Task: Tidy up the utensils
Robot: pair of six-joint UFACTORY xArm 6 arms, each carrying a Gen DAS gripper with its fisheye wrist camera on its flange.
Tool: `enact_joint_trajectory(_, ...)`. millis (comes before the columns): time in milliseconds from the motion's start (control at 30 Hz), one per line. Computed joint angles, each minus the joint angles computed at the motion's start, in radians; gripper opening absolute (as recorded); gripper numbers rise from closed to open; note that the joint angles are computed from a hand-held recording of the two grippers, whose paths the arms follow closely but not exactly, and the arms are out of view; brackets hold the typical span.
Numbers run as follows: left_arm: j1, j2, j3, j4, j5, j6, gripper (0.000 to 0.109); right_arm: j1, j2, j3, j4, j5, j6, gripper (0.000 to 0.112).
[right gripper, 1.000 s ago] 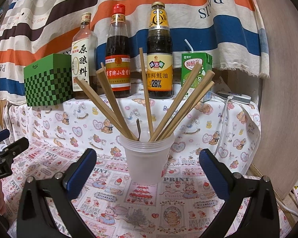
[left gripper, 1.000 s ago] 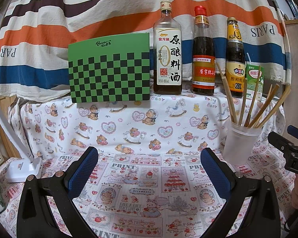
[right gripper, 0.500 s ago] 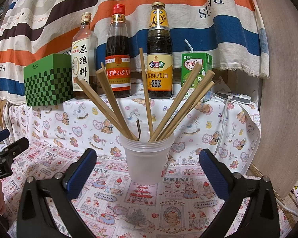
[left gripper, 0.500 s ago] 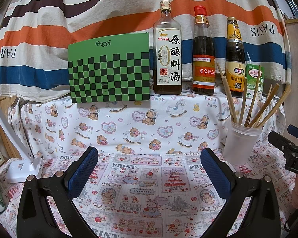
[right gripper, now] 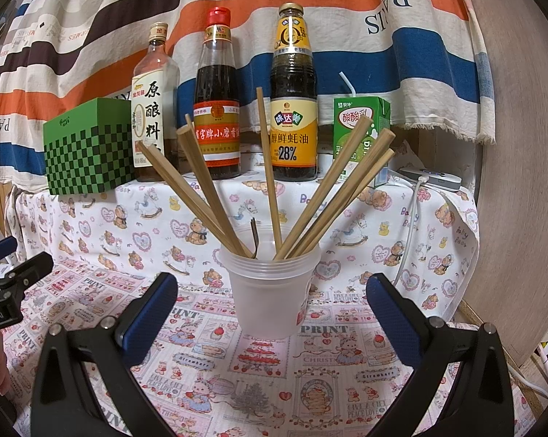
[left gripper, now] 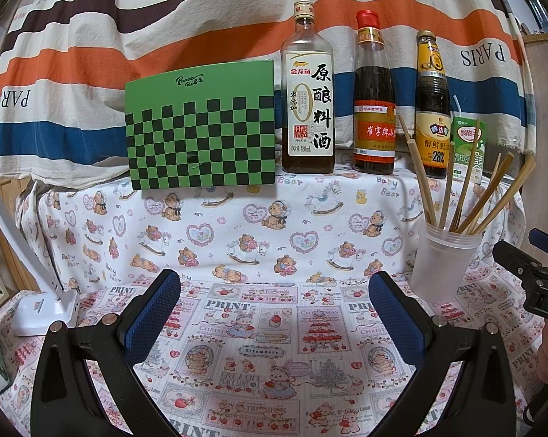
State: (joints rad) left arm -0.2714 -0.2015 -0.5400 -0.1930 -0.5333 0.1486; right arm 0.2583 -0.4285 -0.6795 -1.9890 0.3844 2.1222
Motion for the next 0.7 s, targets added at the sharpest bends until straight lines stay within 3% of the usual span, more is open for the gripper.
enact_joint_trajectory(700,0.005,-0.001,0.001,0.009,0.001,-0.005,0.102,-0.001,0.001,0.000,-0.001,-0.001,0.001,0.103)
